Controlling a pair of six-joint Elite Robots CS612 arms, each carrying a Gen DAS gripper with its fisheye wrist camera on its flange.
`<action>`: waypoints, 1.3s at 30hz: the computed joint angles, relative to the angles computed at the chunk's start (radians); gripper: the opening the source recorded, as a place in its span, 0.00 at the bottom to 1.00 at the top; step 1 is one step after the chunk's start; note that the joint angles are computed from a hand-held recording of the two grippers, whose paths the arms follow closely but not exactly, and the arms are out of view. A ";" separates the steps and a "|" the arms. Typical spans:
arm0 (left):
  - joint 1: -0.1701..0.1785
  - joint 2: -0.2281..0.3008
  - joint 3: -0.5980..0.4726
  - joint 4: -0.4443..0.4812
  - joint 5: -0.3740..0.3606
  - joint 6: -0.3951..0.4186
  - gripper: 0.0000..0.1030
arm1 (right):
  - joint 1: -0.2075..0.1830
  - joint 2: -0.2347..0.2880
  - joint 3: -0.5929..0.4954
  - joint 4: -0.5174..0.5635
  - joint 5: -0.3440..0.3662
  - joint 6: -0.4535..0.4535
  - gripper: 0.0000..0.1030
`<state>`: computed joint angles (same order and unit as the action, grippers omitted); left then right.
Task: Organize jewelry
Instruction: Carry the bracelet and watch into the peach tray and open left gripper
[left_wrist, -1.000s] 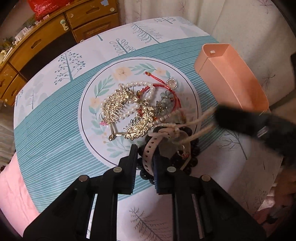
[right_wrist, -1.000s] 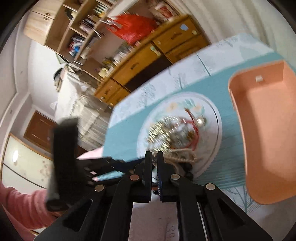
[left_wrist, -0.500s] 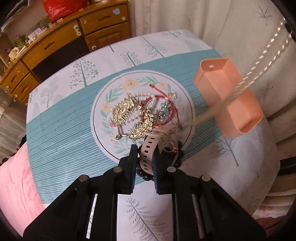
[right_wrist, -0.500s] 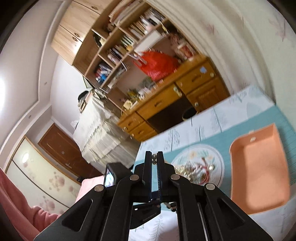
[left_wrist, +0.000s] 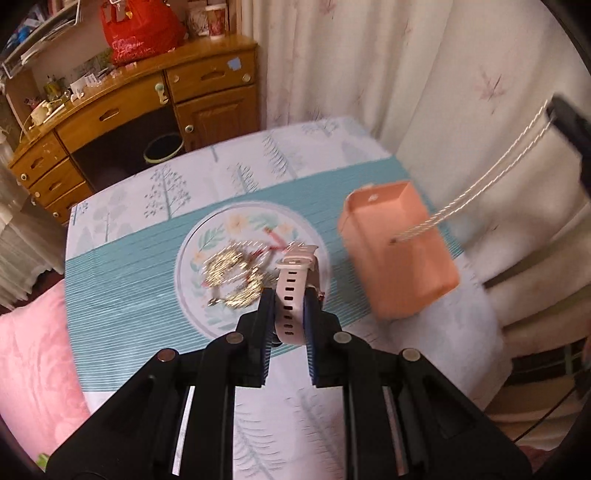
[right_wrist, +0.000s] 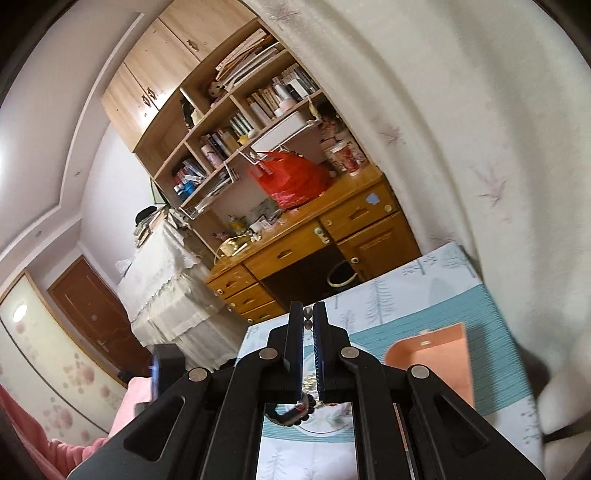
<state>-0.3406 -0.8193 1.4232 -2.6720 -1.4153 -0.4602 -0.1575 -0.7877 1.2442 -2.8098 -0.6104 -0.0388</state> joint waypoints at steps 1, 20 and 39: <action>-0.003 0.000 -0.006 -0.003 -0.001 -0.006 0.12 | -0.008 -0.008 -0.003 0.029 -0.001 -0.022 0.05; -0.051 0.085 -0.158 -0.020 -0.081 0.001 0.12 | -0.037 0.095 -0.117 0.436 -0.145 -0.291 0.05; -0.047 0.129 -0.222 0.061 -0.102 0.010 0.45 | -0.002 0.132 -0.111 0.463 -0.287 -0.236 0.38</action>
<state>-0.3874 -0.6904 1.2015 -2.6108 -1.5171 -0.4504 -0.1591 -0.6560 1.1333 -2.3471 -0.8971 -0.2748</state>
